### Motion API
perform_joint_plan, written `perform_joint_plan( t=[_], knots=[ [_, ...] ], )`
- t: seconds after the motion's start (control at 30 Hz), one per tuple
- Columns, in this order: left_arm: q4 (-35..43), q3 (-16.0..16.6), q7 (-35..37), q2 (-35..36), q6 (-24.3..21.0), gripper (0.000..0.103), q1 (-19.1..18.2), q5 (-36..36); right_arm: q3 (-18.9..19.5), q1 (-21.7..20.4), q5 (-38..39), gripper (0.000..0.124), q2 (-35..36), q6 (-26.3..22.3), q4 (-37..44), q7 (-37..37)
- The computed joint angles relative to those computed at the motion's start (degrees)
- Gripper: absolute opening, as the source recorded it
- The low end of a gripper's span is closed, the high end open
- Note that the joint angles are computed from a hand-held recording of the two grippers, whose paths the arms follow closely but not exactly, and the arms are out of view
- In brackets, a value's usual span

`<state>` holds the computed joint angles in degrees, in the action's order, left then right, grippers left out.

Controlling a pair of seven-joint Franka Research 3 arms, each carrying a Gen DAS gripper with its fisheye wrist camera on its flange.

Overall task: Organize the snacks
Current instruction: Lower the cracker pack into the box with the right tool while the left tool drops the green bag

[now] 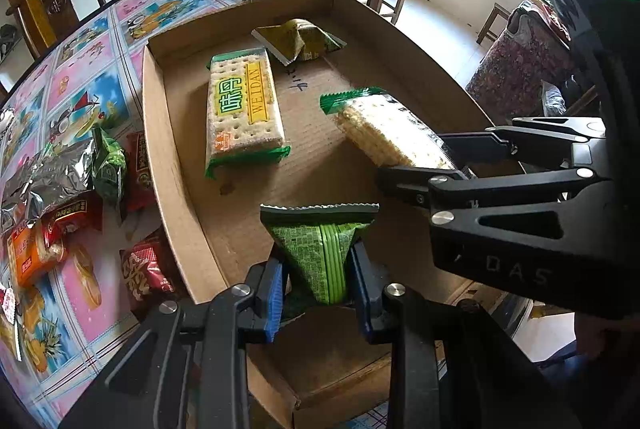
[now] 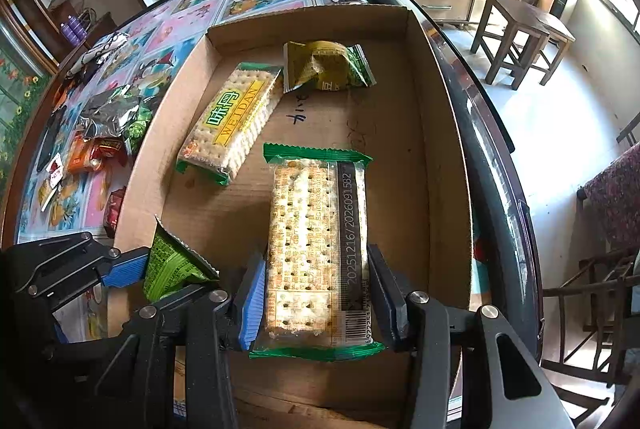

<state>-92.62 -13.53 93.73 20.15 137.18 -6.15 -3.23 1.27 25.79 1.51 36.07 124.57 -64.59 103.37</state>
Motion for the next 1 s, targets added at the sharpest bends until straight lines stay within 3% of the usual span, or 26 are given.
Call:
perform_joint_plan(
  t=[0.57,1.0],
  knots=[
    [0.0,0.0,0.7,-0.1,0.2,0.030,-0.1,0.4,-0.2,0.4,-0.7,0.051,-0.3,-0.5,-0.2,0.8],
    [-4.0,-0.1,2.3,-3.4,5.3,0.046,0.0,0.7,-0.7,0.7,-1.9,0.053,-3.1,2.8,-4.1,3.5]
  ],
)
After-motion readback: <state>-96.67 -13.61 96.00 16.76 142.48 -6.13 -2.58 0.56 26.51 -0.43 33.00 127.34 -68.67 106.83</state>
